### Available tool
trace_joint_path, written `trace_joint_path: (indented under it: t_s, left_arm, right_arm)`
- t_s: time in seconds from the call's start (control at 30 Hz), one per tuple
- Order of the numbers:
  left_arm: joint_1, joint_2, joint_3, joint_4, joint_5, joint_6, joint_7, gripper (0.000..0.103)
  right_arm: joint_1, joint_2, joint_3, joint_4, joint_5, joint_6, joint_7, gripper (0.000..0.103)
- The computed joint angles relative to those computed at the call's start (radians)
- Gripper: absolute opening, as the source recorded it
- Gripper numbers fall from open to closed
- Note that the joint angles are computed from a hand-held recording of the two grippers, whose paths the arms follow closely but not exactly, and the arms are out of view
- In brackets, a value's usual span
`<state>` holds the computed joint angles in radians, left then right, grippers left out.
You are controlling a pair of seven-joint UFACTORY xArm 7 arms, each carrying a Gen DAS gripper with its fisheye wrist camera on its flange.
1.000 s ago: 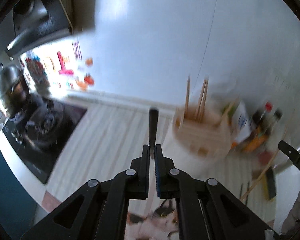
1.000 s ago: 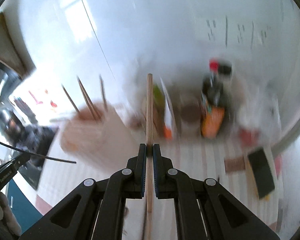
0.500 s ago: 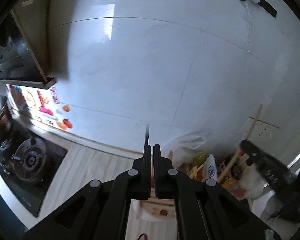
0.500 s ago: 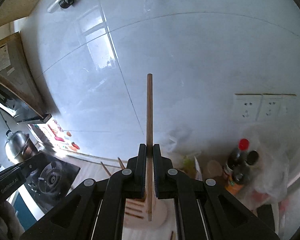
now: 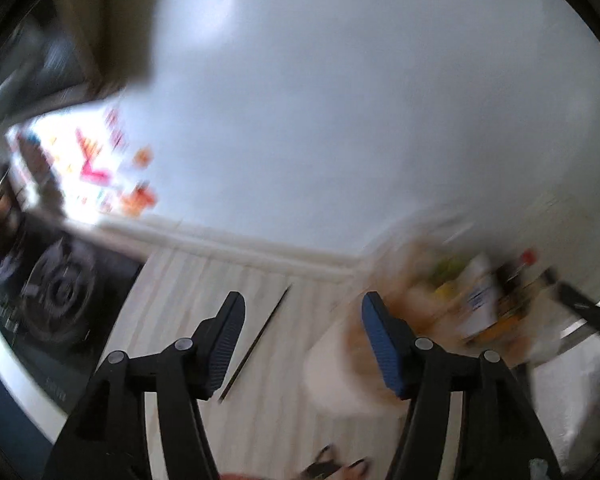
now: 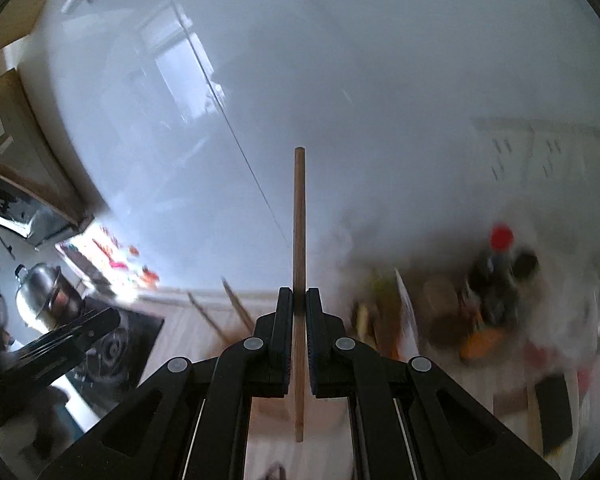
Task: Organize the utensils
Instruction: 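Open the left tool and grasp another dark chopstick on the mat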
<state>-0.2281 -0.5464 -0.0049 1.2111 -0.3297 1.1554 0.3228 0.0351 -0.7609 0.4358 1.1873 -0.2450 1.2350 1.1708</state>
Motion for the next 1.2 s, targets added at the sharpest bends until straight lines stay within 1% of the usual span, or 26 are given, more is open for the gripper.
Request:
trace_joint_path:
  t_s: [0.13, 0.2, 0.27, 0.3, 0.37, 0.4, 0.5, 0.67, 0.77, 0.83, 0.9, 0.93, 1.0, 1.03, 1.07, 1.13, 1.2]
  left_arm:
    - [0.045, -0.031, -0.008, -0.161, 0.100, -0.023, 0.034, 0.058]
    - [0.065, -0.028, -0.026, -0.234, 0.159, -0.064, 0.046, 0.058]
    - [0.076, -0.010, -0.041, -0.284, 0.207, -0.108, 0.053, 0.058]
    - [0.084, 0.003, -0.054, -0.308, 0.238, -0.140, 0.051, 0.058]
    - [0.090, 0.029, -0.076, -0.342, 0.293, -0.200, 0.046, 0.058]
    - [0.097, 0.045, -0.096, -0.363, 0.334, -0.248, 0.034, 0.058]
    - [0.104, 0.118, -0.131, -0.378, 0.427, -0.333, 0.000, 0.058]
    - [0.090, 0.262, -0.133, -0.326, 0.504, -0.381, -0.025, 0.058]
    - [0.071, 0.340, -0.115, -0.276, 0.496, -0.379, 0.010, 0.058]
    - [0.054, 0.386, -0.100, -0.239, 0.456, -0.353, 0.074, 0.058]
    - [0.045, 0.412, -0.093, -0.221, 0.427, -0.338, 0.115, 0.057]
    - [0.041, 0.422, -0.087, -0.209, 0.392, -0.328, 0.143, 0.056]
    - [0.039, 0.447, -0.075, -0.173, 0.319, -0.283, 0.190, 0.038]
    - [0.040, 0.462, -0.068, -0.148, 0.270, -0.242, 0.215, 0.010]
    - [0.043, 0.470, -0.067, -0.134, 0.250, -0.214, 0.213, 0.006]
    - [0.045, 0.459, -0.074, -0.150, 0.262, -0.226, 0.208, 0.006]
    - [0.051, 0.449, -0.070, -0.155, 0.240, -0.202, 0.190, 0.005]
  right_arm:
    - [0.066, -0.091, -0.003, -0.094, 0.102, 0.122, 0.040, 0.006]
    - [0.101, -0.130, -0.015, -0.156, 0.168, 0.167, 0.069, 0.006]
    - [0.134, -0.173, -0.032, -0.230, 0.231, 0.184, 0.100, 0.006]
    - [0.158, -0.200, -0.047, -0.286, 0.279, 0.185, 0.122, 0.006]
    - [0.187, -0.230, -0.071, -0.364, 0.340, 0.172, 0.147, 0.006]
    - [0.202, -0.241, -0.084, -0.410, 0.375, 0.160, 0.159, 0.006]
    - [0.240, -0.221, -0.123, -0.536, 0.466, 0.109, 0.171, 0.006]
    - [0.264, -0.122, -0.177, -0.664, 0.547, 0.009, 0.187, 0.006]
    - [0.268, -0.063, -0.197, -0.696, 0.559, -0.045, 0.201, 0.007]
    - [0.274, -0.019, -0.208, -0.712, 0.569, -0.094, 0.205, 0.006]
    - [0.273, 0.030, -0.209, -0.695, 0.552, -0.105, 0.216, 0.007]
    - [0.277, 0.044, -0.213, -0.690, 0.544, -0.121, 0.210, 0.007]
    - [0.279, 0.086, -0.213, -0.667, 0.531, -0.121, 0.220, 0.007]
    - [0.281, 0.101, -0.216, -0.660, 0.526, -0.126, 0.218, 0.007]
    - [0.283, 0.112, -0.218, -0.655, 0.523, -0.128, 0.220, 0.007]
    - [0.288, 0.128, -0.223, -0.648, 0.521, -0.133, 0.222, 0.007]
    - [0.288, 0.129, -0.232, -0.648, 0.519, -0.135, 0.220, 0.007]
